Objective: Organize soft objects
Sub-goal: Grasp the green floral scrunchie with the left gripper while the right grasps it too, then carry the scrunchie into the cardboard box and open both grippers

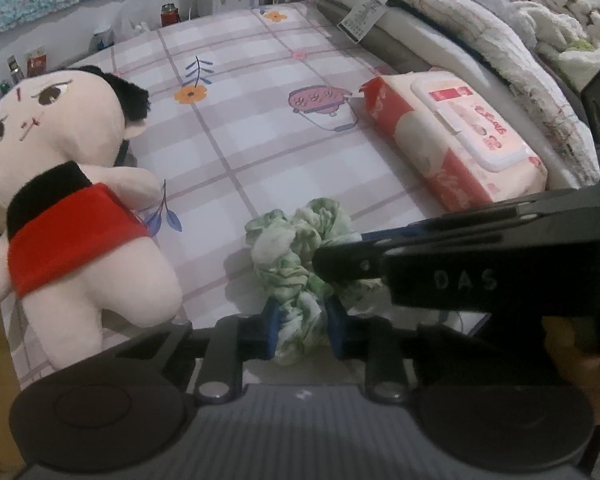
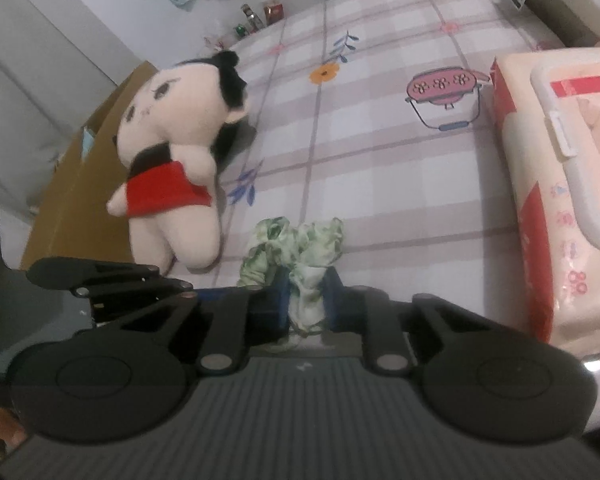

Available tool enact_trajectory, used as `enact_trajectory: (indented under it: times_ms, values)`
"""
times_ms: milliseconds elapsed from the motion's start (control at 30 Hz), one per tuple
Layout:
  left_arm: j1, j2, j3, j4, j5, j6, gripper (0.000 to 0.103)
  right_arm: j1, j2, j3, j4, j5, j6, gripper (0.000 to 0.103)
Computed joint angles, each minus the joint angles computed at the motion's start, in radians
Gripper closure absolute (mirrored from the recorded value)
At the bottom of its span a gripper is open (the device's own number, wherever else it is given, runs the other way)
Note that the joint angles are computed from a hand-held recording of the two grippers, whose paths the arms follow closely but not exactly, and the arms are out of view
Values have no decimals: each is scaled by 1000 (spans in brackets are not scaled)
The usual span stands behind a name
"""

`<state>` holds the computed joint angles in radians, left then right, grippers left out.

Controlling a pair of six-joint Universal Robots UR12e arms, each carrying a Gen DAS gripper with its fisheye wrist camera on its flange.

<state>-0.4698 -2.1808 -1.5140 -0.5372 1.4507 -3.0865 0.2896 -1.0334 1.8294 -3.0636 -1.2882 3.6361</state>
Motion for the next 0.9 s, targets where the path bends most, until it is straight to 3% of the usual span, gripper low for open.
enact_trajectory:
  times_ms: [500,900]
  values:
    - [-22,114,-113,176,52,-7,80,14,-90,70,-120,-15,23,88]
    - [-6,260,-267,395,131,-59,81,67,-158,48,-198,-10,-84,88]
